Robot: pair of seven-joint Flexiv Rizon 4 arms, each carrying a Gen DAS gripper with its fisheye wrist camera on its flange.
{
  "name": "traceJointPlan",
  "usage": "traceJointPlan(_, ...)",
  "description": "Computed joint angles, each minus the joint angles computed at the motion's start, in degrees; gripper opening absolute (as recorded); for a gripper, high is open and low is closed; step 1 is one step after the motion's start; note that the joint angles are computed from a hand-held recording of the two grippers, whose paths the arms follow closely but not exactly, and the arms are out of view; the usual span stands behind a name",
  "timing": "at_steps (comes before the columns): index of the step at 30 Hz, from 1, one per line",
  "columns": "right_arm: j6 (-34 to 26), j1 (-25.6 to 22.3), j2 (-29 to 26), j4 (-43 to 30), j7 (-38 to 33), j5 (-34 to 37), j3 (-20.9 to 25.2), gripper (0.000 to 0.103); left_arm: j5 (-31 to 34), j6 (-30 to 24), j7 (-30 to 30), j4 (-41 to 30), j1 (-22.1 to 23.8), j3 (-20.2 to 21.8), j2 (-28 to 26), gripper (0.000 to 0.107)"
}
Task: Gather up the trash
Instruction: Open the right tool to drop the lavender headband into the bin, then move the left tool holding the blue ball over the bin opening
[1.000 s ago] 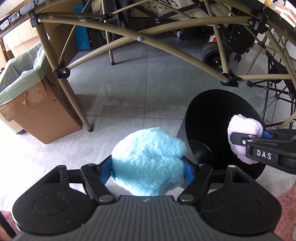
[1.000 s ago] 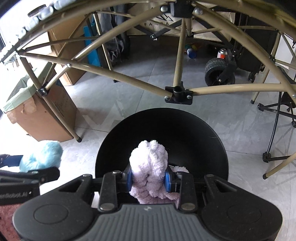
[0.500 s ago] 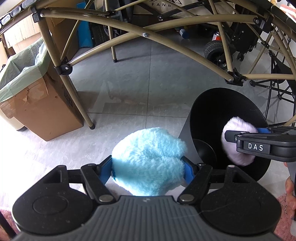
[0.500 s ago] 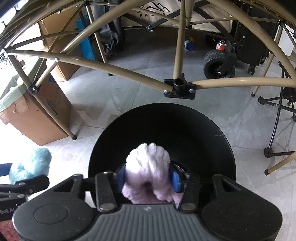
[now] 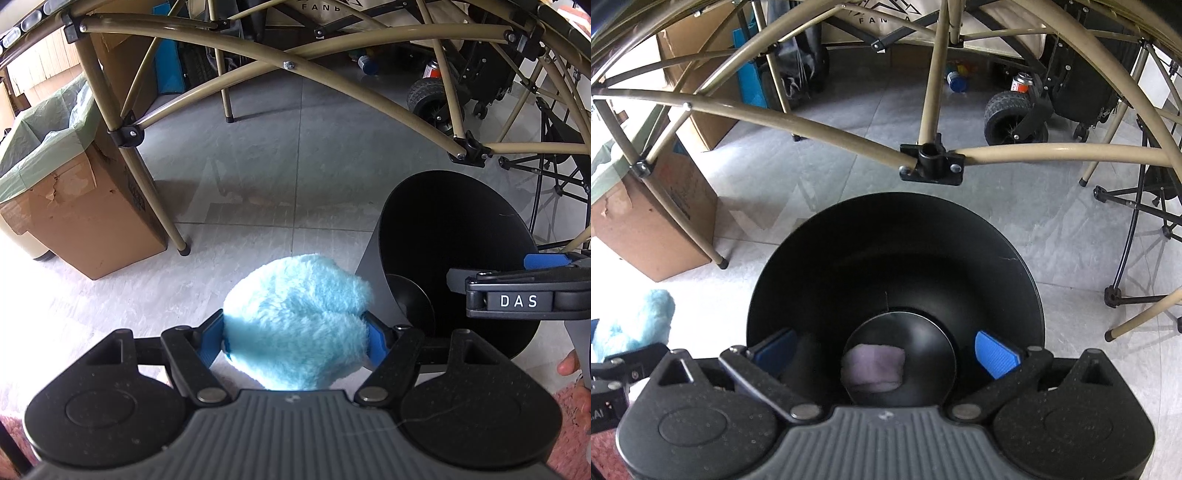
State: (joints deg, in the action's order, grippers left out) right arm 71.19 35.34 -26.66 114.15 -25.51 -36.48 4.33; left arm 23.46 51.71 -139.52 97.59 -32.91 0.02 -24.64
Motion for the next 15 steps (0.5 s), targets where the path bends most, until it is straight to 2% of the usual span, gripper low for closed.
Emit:
traceJointPlan(8,-3.16,-1.65,0.52,-1.38,-5.36,5.75,3.71,0.103,0.11,0.4,0.11,0.21,0.03,-0.05,0.11,0.074)
traceJointPlan(15,-8.58,-1.74,1.88,-2.76,-8.95,9.65,5.72,0.103,0.49,0.95,-0.06,0.43,-0.14,0.03,0.43,0.074)
